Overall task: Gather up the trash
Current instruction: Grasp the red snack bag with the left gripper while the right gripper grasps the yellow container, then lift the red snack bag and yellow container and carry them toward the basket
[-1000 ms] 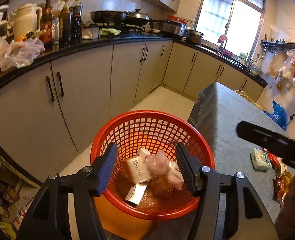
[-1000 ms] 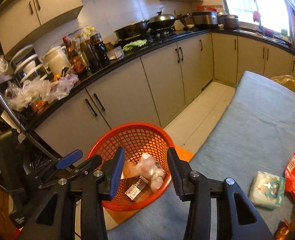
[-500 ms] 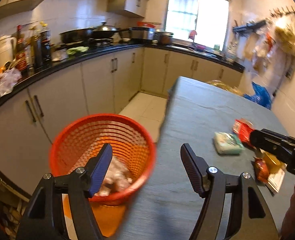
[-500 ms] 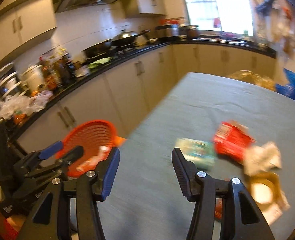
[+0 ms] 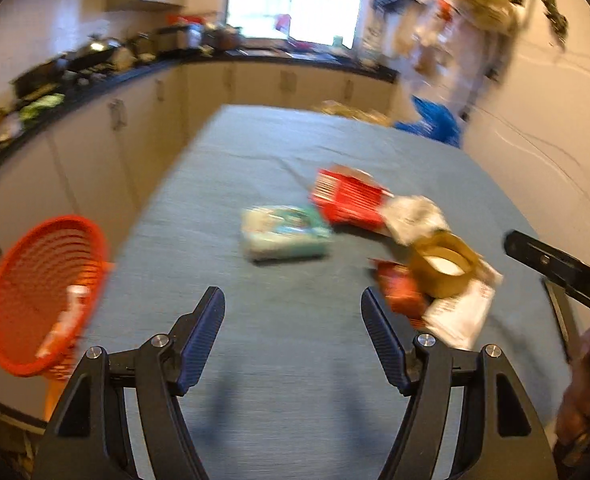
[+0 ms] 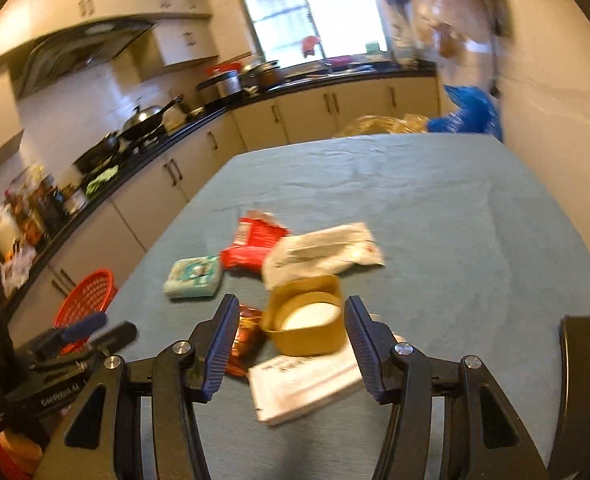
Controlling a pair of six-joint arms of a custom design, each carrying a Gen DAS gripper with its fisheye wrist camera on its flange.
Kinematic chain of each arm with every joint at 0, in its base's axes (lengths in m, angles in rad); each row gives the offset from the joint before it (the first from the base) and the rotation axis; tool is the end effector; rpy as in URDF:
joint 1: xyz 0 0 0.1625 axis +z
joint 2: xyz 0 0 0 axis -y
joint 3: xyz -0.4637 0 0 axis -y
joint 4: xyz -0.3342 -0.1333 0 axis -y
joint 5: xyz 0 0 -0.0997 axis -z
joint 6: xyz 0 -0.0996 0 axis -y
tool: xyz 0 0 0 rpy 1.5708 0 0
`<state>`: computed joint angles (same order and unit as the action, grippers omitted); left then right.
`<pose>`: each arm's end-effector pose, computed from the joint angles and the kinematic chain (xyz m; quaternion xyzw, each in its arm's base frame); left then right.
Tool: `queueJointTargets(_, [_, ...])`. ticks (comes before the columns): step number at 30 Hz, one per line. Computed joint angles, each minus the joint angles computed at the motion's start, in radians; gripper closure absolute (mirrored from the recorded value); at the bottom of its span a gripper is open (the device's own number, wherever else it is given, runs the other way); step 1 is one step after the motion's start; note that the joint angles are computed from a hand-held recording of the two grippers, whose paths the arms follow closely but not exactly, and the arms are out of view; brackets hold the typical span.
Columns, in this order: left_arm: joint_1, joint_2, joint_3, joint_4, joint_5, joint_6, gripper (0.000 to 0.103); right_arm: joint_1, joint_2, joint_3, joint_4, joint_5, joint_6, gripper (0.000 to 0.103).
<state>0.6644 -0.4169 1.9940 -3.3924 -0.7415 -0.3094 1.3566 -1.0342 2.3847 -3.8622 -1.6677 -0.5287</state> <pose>-0.2936 -0.4926 -0.0251 0.2202 0.8827 -0.3200 0.2645 0.0254 -0.4649 0.2571 0.1177 -0.8828 0.4062 0.2046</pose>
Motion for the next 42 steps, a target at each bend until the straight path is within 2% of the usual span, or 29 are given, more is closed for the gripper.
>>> queueJointTargets(2, [0.004, 0.014, -0.046, 0.052, -0.053, 0.011, 0.033, -0.022, -0.021, 0.004, 0.014, 0.017, 0.013, 0.051])
queueJointTargets(6, [0.013, 0.067, -0.161, 0.18, -0.096, 0.025, 0.034, -0.046, -0.044, 0.012, 0.019, 0.04, 0.02, 0.052])
queueJointTargets(11, [0.03, 0.12, -0.262, 0.302, -0.094, 0.015, 0.047, -0.066, -0.07, -0.004, 0.072, 0.049, 0.028, 0.058])
queueJointTargets(13, [0.04, 0.13, -0.286, 0.324, -0.104, 0.02, 0.056, -0.065, -0.079, -0.022, 0.12, 0.044, 0.028, 0.064])
queueJointTargets(16, [0.049, 0.14, -0.308, 0.355, -0.099, 0.013, 0.061, -0.05, -0.078, -0.059, 0.18, 0.032, 0.021, 0.065])
queueJointTargets(18, [0.059, 0.143, -0.318, 0.371, -0.106, 0.015, 0.062, -0.029, -0.065, -0.096, 0.227, -0.001, 0.009, 0.065])
queueJointTargets(24, [0.057, 0.143, -0.272, 0.279, -0.044, 0.033, 0.063, 0.005, -0.007, -0.205, 0.369, -0.09, 0.008, 0.066])
queueJointTargets(31, [0.052, 0.123, -0.192, 0.116, 0.004, 0.041, 0.063, 0.033, 0.061, -0.269, 0.417, -0.201, -0.025, 0.08])
queueJointTargets(33, [0.039, 0.127, -0.18, 0.087, 0.033, 0.053, 0.063, 0.047, 0.09, -0.272, 0.388, -0.262, -0.046, 0.081])
queueJointTargets(35, [0.03, 0.133, -0.178, 0.07, 0.046, 0.068, 0.063, 0.049, 0.104, -0.268, 0.37, -0.286, -0.067, 0.085])
queueJointTargets(37, [0.026, 0.142, -0.192, 0.064, 0.06, 0.08, 0.063, 0.057, 0.122, -0.253, 0.298, -0.315, -0.107, 0.093])
queueJointTargets(42, [0.015, 0.146, -0.185, 0.023, 0.085, 0.101, 0.063, 0.058, 0.128, -0.214, 0.195, -0.316, -0.125, 0.093])
